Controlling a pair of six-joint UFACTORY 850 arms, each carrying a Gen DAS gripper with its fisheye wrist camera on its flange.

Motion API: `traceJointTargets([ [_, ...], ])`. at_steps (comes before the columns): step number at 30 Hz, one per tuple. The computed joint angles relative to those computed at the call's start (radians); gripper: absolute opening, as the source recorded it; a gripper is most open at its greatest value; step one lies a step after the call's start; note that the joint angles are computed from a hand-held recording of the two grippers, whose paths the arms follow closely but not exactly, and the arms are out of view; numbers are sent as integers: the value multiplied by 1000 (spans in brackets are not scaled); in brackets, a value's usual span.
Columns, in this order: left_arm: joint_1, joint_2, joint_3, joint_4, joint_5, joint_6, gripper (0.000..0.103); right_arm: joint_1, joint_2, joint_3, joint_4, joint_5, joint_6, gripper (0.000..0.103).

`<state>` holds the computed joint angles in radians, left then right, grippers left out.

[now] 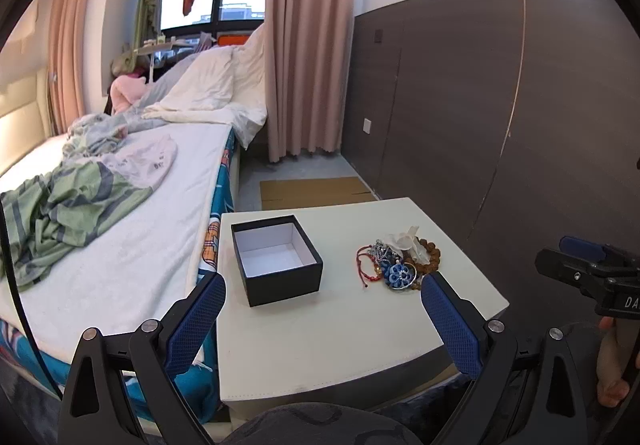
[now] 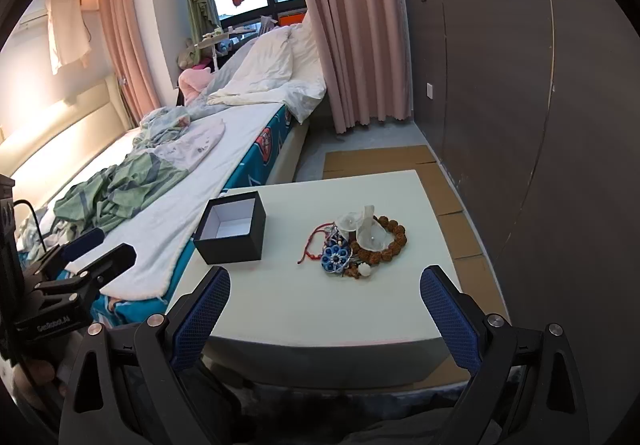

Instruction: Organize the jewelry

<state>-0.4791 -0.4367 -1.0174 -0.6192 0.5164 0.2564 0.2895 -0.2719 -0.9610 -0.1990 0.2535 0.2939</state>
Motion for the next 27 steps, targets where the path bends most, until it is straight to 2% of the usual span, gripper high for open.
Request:
traceJointTargets([
  [12, -10, -13, -16, -81, 8, 80, 98, 11, 1, 1, 57, 5, -51, 97],
  [18, -10, -15, -21, -85, 9, 87, 98, 5, -2, 1, -13, 7, 13, 97],
  [27, 0, -18, -26, -70, -10, 61, 98, 6, -5, -4, -4, 1, 6, 97],
])
